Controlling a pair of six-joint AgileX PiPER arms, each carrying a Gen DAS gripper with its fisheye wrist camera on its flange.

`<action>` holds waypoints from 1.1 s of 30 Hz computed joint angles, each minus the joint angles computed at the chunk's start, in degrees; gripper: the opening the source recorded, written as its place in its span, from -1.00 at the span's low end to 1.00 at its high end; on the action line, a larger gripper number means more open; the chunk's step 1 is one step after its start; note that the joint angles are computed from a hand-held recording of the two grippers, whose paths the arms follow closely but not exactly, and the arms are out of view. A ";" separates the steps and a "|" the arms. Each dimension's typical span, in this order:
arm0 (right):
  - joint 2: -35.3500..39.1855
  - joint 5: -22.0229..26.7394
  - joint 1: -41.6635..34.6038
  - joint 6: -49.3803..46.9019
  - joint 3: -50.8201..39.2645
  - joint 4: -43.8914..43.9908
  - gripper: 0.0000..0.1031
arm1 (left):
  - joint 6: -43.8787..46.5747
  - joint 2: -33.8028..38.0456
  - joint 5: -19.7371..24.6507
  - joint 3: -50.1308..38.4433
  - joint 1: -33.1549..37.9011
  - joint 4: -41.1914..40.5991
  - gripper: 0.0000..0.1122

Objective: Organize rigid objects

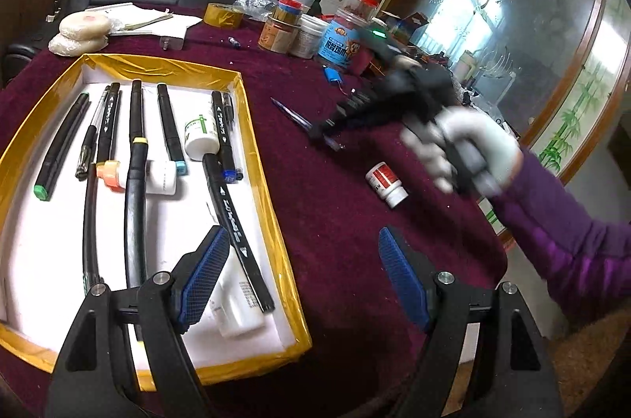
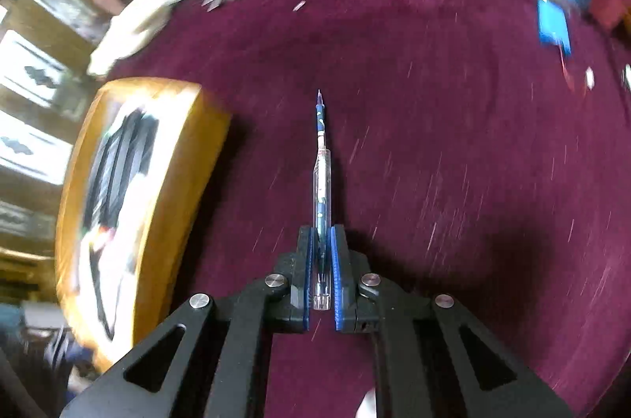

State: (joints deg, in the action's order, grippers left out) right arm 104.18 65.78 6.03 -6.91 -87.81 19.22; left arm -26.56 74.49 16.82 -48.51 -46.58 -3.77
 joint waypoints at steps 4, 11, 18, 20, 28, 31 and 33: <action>-11.73 -4.85 0.00 -1.83 15.02 1.88 -0.85 | -0.49 0.19 -0.12 -0.66 -0.98 -1.11 0.39; -25.51 -11.60 -6.33 -10.62 28.24 11.54 -0.43 | -3.13 2.84 2.05 -5.56 -3.48 -0.35 0.39; -36.73 -17.36 -16.15 -15.63 37.79 12.32 -0.24 | -13.15 13.94 9.28 -19.13 -7.71 12.03 0.39; -37.37 -15.52 -21.25 -19.49 39.38 14.93 -0.24 | -12.86 18.50 11.42 -24.04 -7.58 11.84 0.39; -39.03 -12.82 -29.38 -28.87 43.47 20.02 -0.24 | -11.72 37.35 21.20 -44.68 -5.36 15.29 0.34; -38.60 -12.14 -30.55 -32.02 44.34 22.90 -0.24 | -4.69 44.30 24.79 -52.53 -3.49 8.35 -0.21; -38.71 -12.93 -29.69 -32.46 44.89 23.35 -0.24 | -5.43 45.10 25.51 -53.62 -4.15 11.10 -0.67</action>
State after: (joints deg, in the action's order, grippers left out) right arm 65.47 52.85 -23.66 -39.36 -42.92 42.58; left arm -31.99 119.59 42.33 -102.12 -50.73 7.33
